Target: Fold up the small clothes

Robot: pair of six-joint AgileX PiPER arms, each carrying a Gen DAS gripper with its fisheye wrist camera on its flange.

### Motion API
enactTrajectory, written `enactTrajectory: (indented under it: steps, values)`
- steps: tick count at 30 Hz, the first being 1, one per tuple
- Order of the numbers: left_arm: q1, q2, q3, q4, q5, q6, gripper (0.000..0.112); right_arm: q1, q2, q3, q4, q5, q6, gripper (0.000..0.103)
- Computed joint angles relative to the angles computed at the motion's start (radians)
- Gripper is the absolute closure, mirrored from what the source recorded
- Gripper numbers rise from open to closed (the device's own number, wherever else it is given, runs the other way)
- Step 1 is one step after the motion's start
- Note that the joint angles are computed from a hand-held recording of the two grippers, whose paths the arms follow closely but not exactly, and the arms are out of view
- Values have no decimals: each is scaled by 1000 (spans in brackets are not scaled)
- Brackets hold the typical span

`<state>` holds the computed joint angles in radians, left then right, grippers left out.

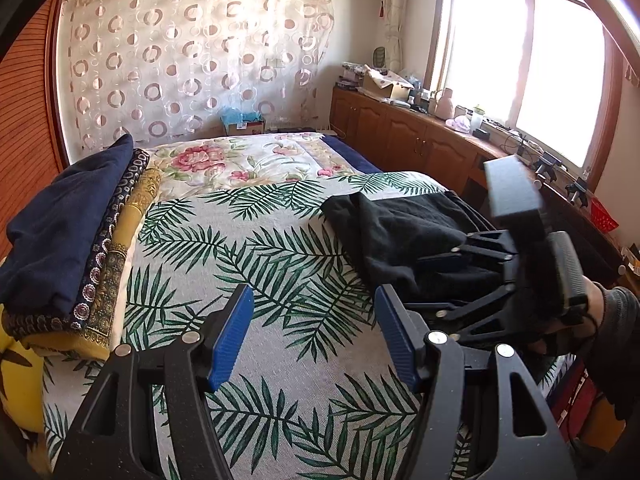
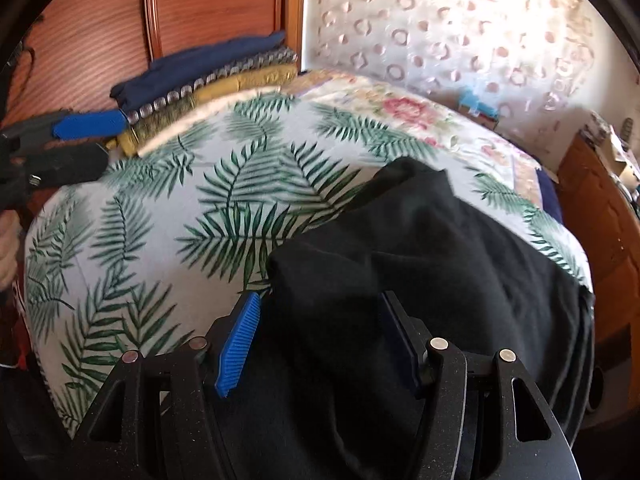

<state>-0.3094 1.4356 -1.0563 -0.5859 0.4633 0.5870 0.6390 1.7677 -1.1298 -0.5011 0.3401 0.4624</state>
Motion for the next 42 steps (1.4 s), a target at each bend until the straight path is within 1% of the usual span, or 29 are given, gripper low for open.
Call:
enactTrajectory:
  steps: [2, 3, 4, 6, 7, 8, 10, 11, 13, 14, 16, 17, 18, 19, 21, 23, 24, 25, 27, 29, 30, 31, 32, 33, 34, 37, 38, 40, 42]
  values:
    - [-1, -1, 3, -1, 0, 4, 48, -3, 26, -21, -9, 15, 3, 40]
    - [-1, -1, 4, 0, 1, 4, 48, -11, 25, -20, 20, 7, -26, 43]
    - [-1, -2, 5, -1, 1, 5, 48, -25, 17, -14, 88, -14, -92, 65]
    - [1, -3, 8, -10, 4, 12, 48, -57, -13, 7, 210, -53, -199, 90]
    - [0, -3, 9, -13, 5, 13, 48, -65, -33, 29, 236, -78, -212, 94]
    - [-1, -2, 10, -18, 6, 18, 48, -73, -57, 51, 223, -104, -189, 96]
    - [-8, 0, 12, -14, 4, 14, 48, -83, -105, 91, 104, -136, -60, 97]
    - [-13, 0, 12, -12, 3, 12, 48, -93, -129, 102, 74, -141, -29, 97]
    - [-22, 0, 11, -9, 4, 7, 48, -117, -181, 127, -38, -149, 82, 97]
    - [-26, 0, 11, -9, 5, 7, 48, -138, -205, 133, -39, -149, 85, 97]
    - [-34, -4, 14, -8, 5, 8, 48, -193, -240, 127, 42, -138, 2, 97]
    - [-40, -5, 14, -1, 5, 1, 48, -222, -251, 117, 46, -127, -9, 97]
    - [-44, -7, 14, -2, 6, 2, 48, -242, -256, 104, 10, -109, 18, 97]
    - [-49, -7, 15, -3, 6, 2, 48, -272, -256, 88, 10, -89, 8, 97]
    - [-60, -7, 15, 5, 7, -5, 48, -343, -238, 45, 87, -53, -76, 97]
    - [-75, -5, 13, 35, 3, -34, 48, -390, -205, 0, 95, -13, -87, 98]
    - [-81, -4, 13, 42, 1, -43, 48, -420, -182, -24, 136, 4, -123, 98]
    - [-84, -3, 13, 42, 3, -45, 48, -437, -161, -43, 145, 17, -123, 97]
    - [-91, -2, 14, 43, 2, -48, 48, -459, -116, -72, 120, 44, -79, 97]
    - [-103, 0, 13, 59, 1, -63, 48, -450, -79, -100, 65, 89, -15, 97]
    - [-108, 3, 11, 66, 1, -72, 48, -446, -65, -107, 73, 105, -13, 94]
    - [-115, 6, 10, 72, 1, -79, 48, -436, -62, -105, 40, 116, 27, 88]
    - [-119, 8, 10, 73, -1, -83, 48, -421, -63, -104, -19, 128, 88, 84]
    - [-124, 11, 10, 74, -3, -86, 48, -405, -82, -71, -80, 122, 152, 73]
    - [-132, 14, 9, 79, -5, -94, 48, -392, -95, -55, -101, 118, 175, 66]
    - [-164, 21, 12, 130, -35, -157, 48, -360, -196, 87, -198, 67, 279, 66]
    - [-180, 24, 13, 160, -48, -193, 48, -340, -241, 151, -253, 53, 340, 66]
    - [-202, 30, 16, 181, -65, -222, 48, -287, -348, 297, -407, 31, 524, 65]
    - [-220, 35, 14, 189, -74, -236, 48, -261, -427, 405, -470, 10, 610, 65]
